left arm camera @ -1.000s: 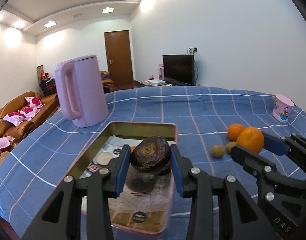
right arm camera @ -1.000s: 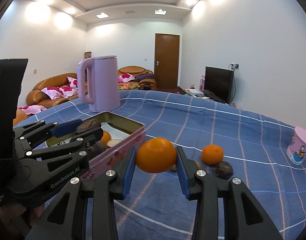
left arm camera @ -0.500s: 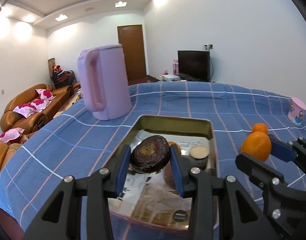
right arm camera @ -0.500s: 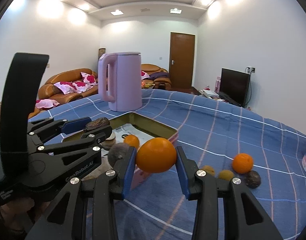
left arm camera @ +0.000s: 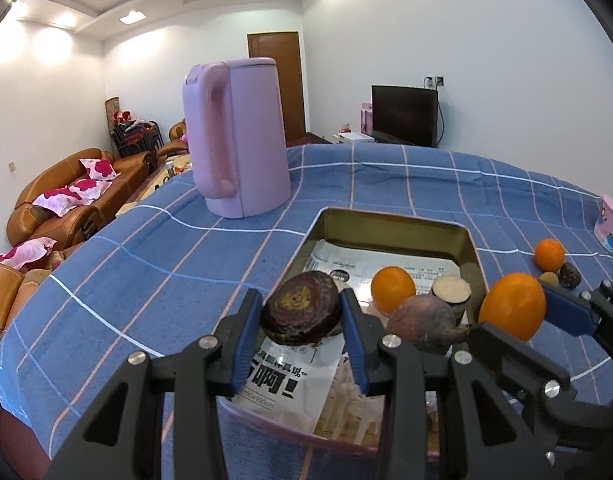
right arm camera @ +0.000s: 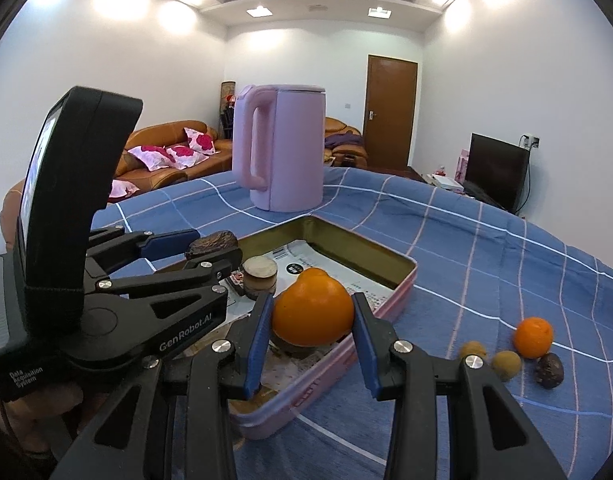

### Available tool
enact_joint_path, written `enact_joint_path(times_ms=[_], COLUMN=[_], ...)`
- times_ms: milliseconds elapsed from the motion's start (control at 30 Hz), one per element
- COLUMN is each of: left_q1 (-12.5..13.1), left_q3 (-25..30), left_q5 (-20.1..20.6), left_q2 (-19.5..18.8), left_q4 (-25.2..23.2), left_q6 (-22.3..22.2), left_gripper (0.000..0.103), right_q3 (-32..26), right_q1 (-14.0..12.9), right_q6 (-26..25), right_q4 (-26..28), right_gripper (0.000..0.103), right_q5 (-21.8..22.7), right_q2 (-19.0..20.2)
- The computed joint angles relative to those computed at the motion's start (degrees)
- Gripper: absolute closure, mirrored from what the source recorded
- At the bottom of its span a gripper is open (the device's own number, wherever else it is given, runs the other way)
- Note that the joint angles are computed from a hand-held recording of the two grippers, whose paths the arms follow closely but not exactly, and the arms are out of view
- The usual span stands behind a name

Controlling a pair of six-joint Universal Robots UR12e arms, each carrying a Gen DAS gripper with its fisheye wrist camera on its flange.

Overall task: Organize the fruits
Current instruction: 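Carry the dark fruit and orange with both grippers over the tin tray, then open both grippers to drop the dark fruit and orange into the tray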

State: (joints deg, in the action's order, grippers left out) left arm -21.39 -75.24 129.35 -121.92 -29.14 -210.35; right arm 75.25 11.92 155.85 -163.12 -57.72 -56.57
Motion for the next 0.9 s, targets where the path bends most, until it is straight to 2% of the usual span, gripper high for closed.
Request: enact_joint_path(times_ms=[300,600,900], left_q1=[0.80,0.71,0.60], left_q3=[0.30,0.66,0.73], left_q5=[-3.28,-3.32,-3.12], left_q2=[0.26,0.17,0.08], left_q4=[-2.66,-3.82,-3.85], left_q6=[-0.49,-0.12,0.14], left_gripper=[0.061,0.061,0.059], right_q3=[-1.08,-1.61,-2.51], right_q1=[0.41,0.13,0.04], right_q6=[-2.01,-4.00,-3.92], right_q4=[5.22,8.46,10.58], right_gripper=[0.062,0.061,0.060], right_q5=[-0.97,0.57,0.79], right_q2=[0.09,0.09,0.48])
